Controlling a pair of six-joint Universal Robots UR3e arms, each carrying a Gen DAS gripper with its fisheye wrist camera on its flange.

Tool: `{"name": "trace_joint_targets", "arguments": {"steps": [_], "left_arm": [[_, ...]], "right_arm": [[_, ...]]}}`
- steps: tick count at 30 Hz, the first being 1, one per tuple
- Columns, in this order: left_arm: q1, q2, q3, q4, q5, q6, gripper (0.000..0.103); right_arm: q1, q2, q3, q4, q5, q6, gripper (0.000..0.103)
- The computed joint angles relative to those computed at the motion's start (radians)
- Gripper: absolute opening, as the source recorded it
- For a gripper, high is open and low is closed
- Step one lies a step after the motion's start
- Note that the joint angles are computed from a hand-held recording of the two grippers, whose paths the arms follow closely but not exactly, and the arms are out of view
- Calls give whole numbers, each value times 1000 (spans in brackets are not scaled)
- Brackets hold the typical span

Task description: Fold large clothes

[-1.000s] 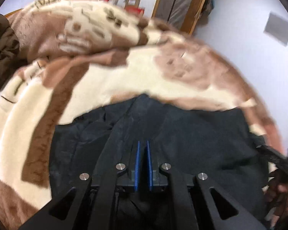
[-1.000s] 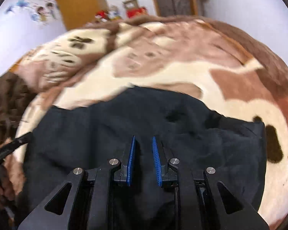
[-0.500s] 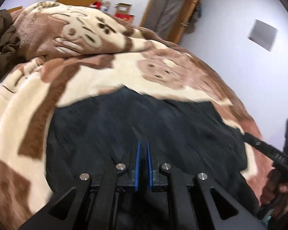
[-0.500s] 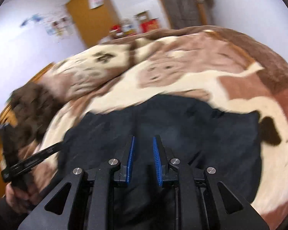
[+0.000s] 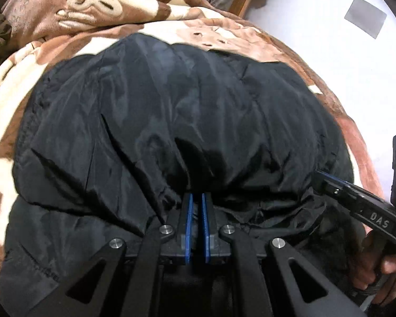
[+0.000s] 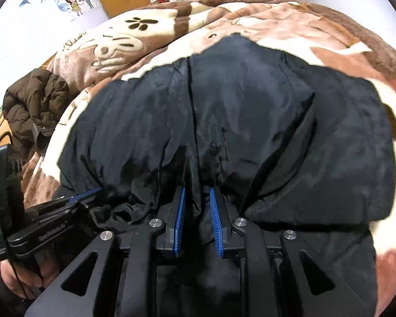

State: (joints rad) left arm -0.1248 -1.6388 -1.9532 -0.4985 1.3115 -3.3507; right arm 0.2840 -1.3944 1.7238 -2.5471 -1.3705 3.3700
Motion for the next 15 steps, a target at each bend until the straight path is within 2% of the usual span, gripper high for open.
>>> {"name": "trace_joint_targets", "arguments": {"steps": [2,4,7,15], "left_arm": [[11,79,-70,12,-40,9,8],[-6,90,-95,33,-26,0,8],[-36,11,-79,78,19,-16,8],[-45,-116,-28,139,39,-44,9]], "right_arm": [[8,-33,39,-7,12,10,20],[29,-8,46,6,-18,-8,20],[28,68,48,-29,-16,22,20],[42,169,-5,-80,-64,11,18]]}}
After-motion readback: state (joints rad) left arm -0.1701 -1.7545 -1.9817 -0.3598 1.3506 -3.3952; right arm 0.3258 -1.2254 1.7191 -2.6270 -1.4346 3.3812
